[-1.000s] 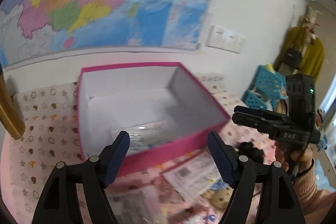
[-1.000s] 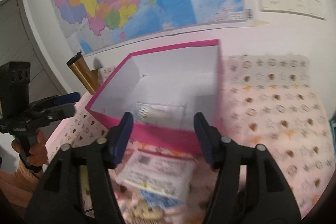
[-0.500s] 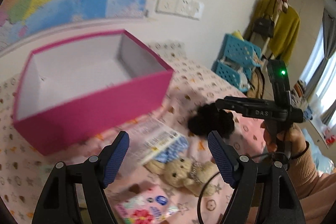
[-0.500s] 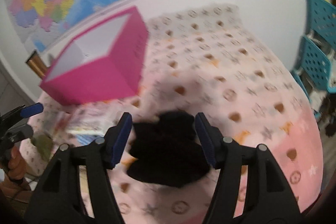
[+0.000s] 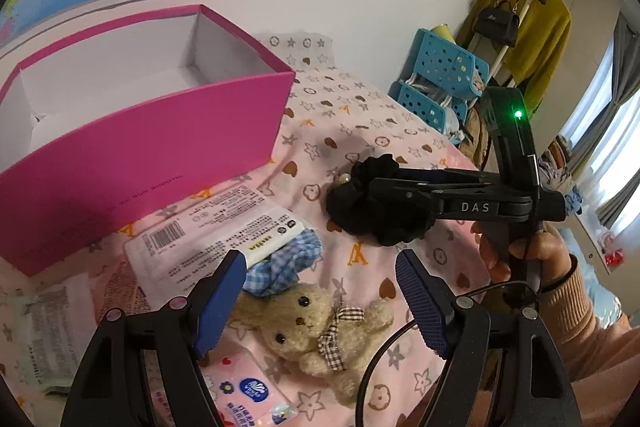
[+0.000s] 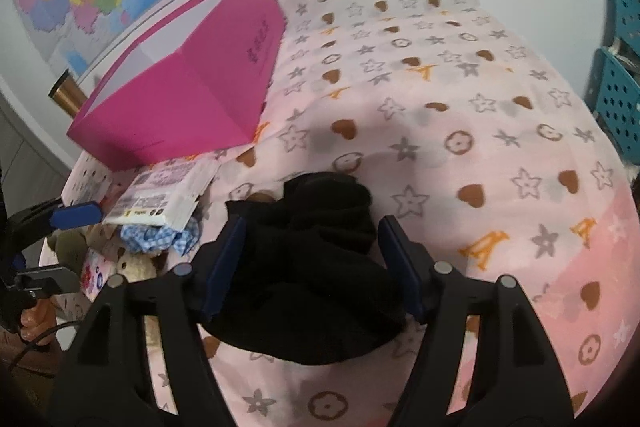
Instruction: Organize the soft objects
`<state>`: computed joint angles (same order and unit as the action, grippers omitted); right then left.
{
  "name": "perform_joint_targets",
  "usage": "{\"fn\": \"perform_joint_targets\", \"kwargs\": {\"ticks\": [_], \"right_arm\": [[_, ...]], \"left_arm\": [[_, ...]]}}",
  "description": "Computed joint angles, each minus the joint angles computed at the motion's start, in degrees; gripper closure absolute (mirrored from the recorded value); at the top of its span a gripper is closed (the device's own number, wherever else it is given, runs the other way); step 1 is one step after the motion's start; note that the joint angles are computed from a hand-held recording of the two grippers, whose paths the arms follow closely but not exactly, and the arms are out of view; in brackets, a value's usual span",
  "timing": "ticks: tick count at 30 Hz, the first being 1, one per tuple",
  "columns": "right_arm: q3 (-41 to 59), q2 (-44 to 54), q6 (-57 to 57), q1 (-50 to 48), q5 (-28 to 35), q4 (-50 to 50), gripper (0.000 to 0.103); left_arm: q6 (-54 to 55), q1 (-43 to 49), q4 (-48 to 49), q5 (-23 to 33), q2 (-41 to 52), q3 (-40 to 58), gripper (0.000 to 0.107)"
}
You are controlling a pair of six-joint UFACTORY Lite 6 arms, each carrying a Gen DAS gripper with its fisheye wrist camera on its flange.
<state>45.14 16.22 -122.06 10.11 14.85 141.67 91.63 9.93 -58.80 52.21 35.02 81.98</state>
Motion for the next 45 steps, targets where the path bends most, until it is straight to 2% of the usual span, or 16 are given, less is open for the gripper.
{"fn": "perform_joint_targets", "kwargs": {"ticks": [2, 4, 5, 6, 13, 19, 25, 27, 29, 32, 35, 37, 39, 42, 44, 45], "right_arm": [[0.18, 0.01, -2.29, 0.89, -0.72, 1.67, 0.042], [0.14, -0.11, -1.56, 1.08, -0.88, 0.62, 0.06], [-0.11, -0.4, -2.86, 1.26, -1.07, 1.84, 0.065], [-0.51, -0.94, -5.31, 1.68, -1.51, 4.25, 0.075], [-5.52, -9.63, -5.7, 2.91, 1.47, 5.28, 0.091], [-6.21, -16.54, -2.9, 5.8, 1.94, 2.95, 0.092], [-3.33, -17.62, 0.76, 8.41, 3.08, -1.25, 0.093], [-2.03, -16.64, 1.44, 8.74, 4.17, -2.57, 0.093], [-0.99, -14.86, -2.97, 9.39, 3.69, 1.34, 0.093], [-0.49, -11.15, -2.73, 8.55, 3.11, 1.88, 0.092], [0.22, -6.07, 1.93, 6.34, 2.11, -2.27, 0.088], [0.23, -3.53, 4.05, 4.7, 1.0, -3.57, 0.076], [-0.48, -2.94, 5.97, 3.19, 0.27, -4.58, 0.074], [-3.4, -7.82, -4.41, 4.23, -2.49, 6.15, 0.074], [-5.31, -11.95, -9.15, 5.27, -2.11, 10.09, 0.067], [-6.2, -14.66, -12.55, 6.49, -2.11, 13.25, 0.059]], "left_arm": [[-0.27, -0.36, 0.23, 0.08, 0.31, 0.15, 0.028], [-0.59, -0.62, 0.56, 0.35, 0.68, 0.33, 0.028], [-0.71, -0.8, 0.68, 0.45, 0.89, 0.38, 0.028], [-0.87, -0.98, 0.85, 0.55, 1.14, 0.51, 0.028], [-1.68, -1.61, 1.74, 2.65, 2.27, 1.42, 0.028], [-3.85, -1.72, 2.81, 7.47, 4.43, 4.56, 0.029], [-3.76, -1.02, 3.54, 14.4, 5.58, 6.46, 0.029], [-4.12, -1.33, 3.82, 14.54, 5.97, 6.81, 0.029], [-5.33, -1.74, 4.0, 13.75, 7.0, 7.87, 0.031], [-7.34, -2.16, 4.59, 12.52, 9.12, 9.92, 0.039], [-8.07, -2.96, 5.64, 9.14, 9.42, 9.43, 0.046], [-6.8, -3.49, 5.46, 6.13, 8.38, 7.38, 0.048], [-6.11, -3.13, 5.23, 6.28, 7.83, 6.76, 0.048], [-4.53, -1.25, 4.97, 7.42, 5.59, 4.8, 0.048], [-3.83, 0.17, 4.46, 8.65, 4.26, 4.13, 0.046], [-2.86, 1.89, 4.13, 9.08, 2.92, 3.36, 0.045]]}}
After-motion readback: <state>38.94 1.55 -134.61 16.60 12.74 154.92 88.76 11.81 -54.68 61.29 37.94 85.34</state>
